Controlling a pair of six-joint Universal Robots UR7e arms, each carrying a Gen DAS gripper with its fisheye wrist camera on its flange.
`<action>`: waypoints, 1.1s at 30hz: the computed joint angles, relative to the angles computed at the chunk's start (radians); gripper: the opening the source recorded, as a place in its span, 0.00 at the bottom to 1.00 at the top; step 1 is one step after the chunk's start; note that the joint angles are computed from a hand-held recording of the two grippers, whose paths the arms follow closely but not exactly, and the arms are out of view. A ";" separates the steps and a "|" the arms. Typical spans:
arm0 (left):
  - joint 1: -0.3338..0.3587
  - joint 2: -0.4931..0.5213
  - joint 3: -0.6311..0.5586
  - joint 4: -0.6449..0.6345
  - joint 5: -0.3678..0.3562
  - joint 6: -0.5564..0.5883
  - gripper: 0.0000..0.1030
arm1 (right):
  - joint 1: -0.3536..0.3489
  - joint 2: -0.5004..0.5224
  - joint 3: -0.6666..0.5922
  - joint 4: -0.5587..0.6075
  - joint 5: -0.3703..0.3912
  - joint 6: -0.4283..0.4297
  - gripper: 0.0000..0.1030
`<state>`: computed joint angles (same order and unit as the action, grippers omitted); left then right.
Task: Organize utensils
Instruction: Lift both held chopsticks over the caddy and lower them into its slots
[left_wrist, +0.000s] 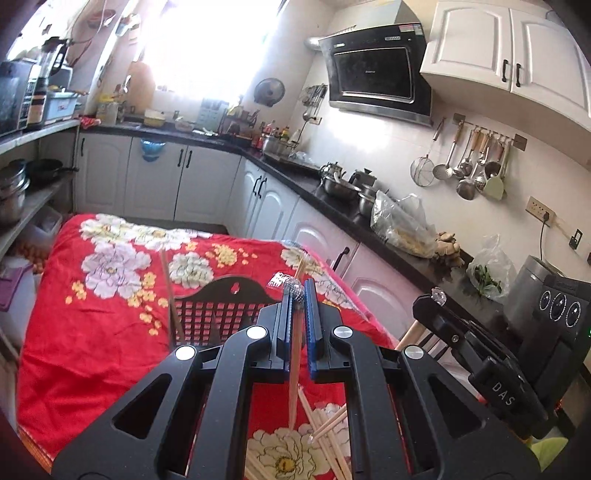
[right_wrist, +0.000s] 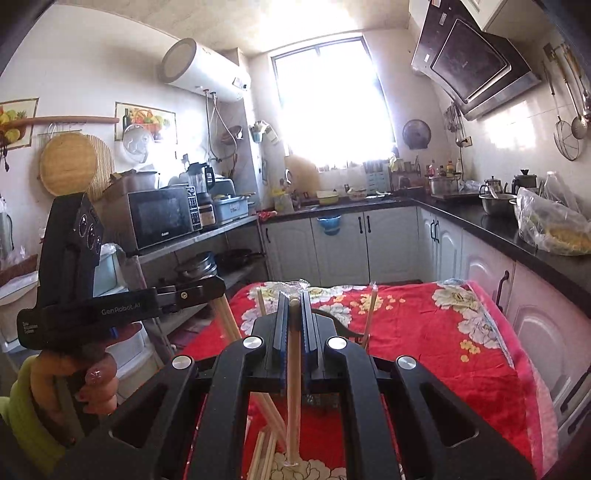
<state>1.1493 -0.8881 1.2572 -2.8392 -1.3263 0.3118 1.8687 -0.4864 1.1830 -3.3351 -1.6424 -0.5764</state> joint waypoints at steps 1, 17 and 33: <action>-0.001 0.006 -0.011 0.003 -0.005 0.006 0.03 | 0.001 0.002 -0.007 0.002 0.000 0.001 0.06; 0.007 0.095 -0.214 0.070 -0.085 0.021 0.03 | 0.024 0.068 -0.202 0.028 -0.015 -0.027 0.06; 0.010 0.227 -0.459 0.125 -0.094 0.032 0.03 | 0.024 0.165 -0.417 0.048 -0.039 -0.017 0.06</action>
<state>1.1597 -0.6608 0.7987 -2.7139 -1.4200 0.3439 1.8923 -0.3214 0.7661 -3.2871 -1.6817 -0.5933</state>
